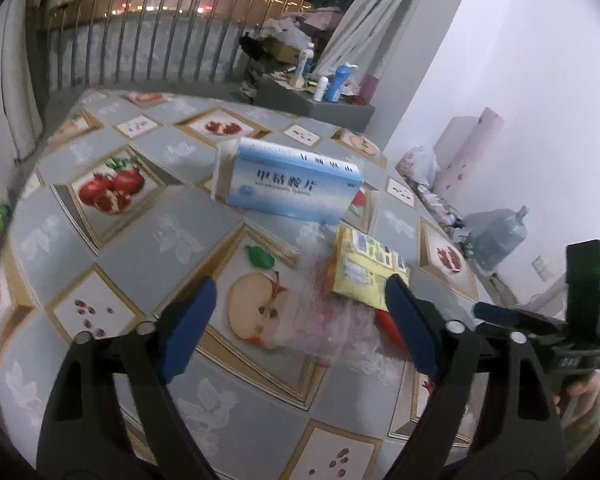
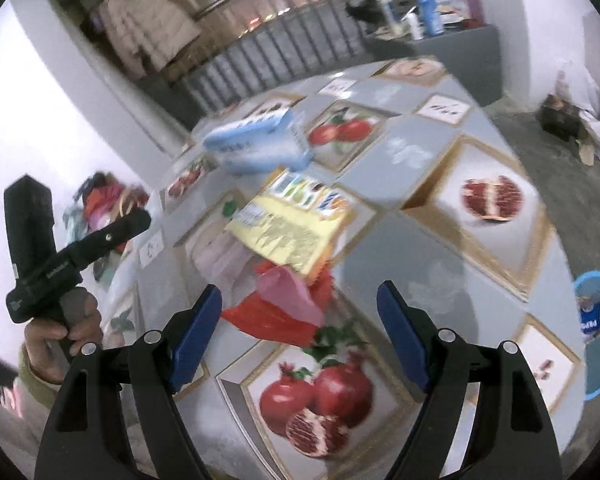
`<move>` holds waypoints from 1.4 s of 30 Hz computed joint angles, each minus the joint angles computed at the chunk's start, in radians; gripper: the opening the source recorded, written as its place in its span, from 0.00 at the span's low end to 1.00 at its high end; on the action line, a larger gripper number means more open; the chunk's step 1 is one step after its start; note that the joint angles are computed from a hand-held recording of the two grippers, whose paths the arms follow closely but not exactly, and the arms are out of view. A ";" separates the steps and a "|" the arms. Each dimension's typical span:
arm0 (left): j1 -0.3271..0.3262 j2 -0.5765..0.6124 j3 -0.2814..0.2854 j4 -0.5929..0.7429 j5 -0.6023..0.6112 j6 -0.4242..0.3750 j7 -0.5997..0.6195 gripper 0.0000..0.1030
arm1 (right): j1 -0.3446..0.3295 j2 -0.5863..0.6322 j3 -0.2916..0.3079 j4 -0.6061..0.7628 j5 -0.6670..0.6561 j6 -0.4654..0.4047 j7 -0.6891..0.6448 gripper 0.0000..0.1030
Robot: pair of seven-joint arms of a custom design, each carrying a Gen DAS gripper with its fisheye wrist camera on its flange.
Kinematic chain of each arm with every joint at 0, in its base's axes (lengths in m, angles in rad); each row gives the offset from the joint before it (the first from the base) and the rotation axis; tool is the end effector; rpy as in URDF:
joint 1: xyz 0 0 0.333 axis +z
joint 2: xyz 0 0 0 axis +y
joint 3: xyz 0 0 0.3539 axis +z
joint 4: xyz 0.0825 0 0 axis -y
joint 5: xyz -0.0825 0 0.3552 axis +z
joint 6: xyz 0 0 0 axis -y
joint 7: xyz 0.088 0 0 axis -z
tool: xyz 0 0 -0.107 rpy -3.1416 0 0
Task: Collect trash
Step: 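Move both grippers back over the table toward the snack packets, then grasp the red wrapper with the right gripper while the left grasps the yellow snack packet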
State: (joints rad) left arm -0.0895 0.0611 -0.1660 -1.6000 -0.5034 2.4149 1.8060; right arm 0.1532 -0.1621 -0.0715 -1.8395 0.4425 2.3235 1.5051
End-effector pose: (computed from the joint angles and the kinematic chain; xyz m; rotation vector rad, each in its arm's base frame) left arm 0.5831 -0.1508 0.7147 -1.6682 2.1223 -1.2308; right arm 0.5192 0.0464 0.7089 -1.6446 1.7338 -0.1816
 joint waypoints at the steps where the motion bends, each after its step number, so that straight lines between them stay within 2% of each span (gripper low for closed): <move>1: 0.001 -0.001 0.000 -0.003 -0.005 -0.004 0.002 0.70 | 0.001 0.006 0.006 0.002 -0.014 0.001 0.007 0.75; 5: 0.008 0.008 -0.002 0.010 -0.073 -0.033 0.037 0.51 | 0.001 0.045 0.023 0.024 -0.069 -0.027 0.043 0.60; 8: 0.015 0.031 -0.008 0.043 -0.148 -0.075 0.072 0.43 | -0.003 0.056 0.025 0.026 -0.065 -0.053 0.055 0.49; 12: 0.006 0.071 -0.022 0.095 -0.152 -0.109 0.082 0.41 | -0.009 0.058 0.028 0.021 -0.071 -0.062 0.060 0.39; 18: -0.033 0.139 -0.034 0.170 -0.020 -0.129 0.021 0.41 | -0.015 0.050 0.027 0.007 -0.074 -0.054 0.069 0.28; 23: -0.068 0.169 -0.032 0.201 0.121 -0.142 -0.023 0.41 | -0.015 0.052 0.025 0.003 -0.069 -0.044 0.065 0.23; 27: -0.078 0.172 -0.036 0.196 0.165 -0.143 -0.024 0.40 | -0.017 0.052 0.024 0.000 -0.067 -0.040 0.062 0.19; 30: -0.083 0.170 -0.038 0.188 0.184 -0.136 -0.019 0.32 | -0.018 0.048 0.022 -0.005 -0.065 -0.039 0.062 0.14; 31: -0.082 0.170 -0.040 0.187 0.181 -0.136 -0.013 0.25 | -0.018 0.049 0.020 -0.005 -0.056 -0.042 0.059 0.12; 35: -0.080 0.168 -0.041 0.183 0.178 -0.123 -0.002 0.15 | -0.020 0.047 0.017 -0.010 -0.037 -0.043 0.055 0.08; 42: -0.073 0.153 -0.045 0.166 0.148 -0.092 0.032 0.10 | -0.024 0.039 0.014 -0.016 -0.033 -0.043 0.057 0.06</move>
State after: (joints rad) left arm -0.1628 0.2141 -0.2115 -1.4342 -0.3550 2.3227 1.8380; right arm 0.1294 -0.1230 -0.0574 -1.8550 0.4096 2.2801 1.5617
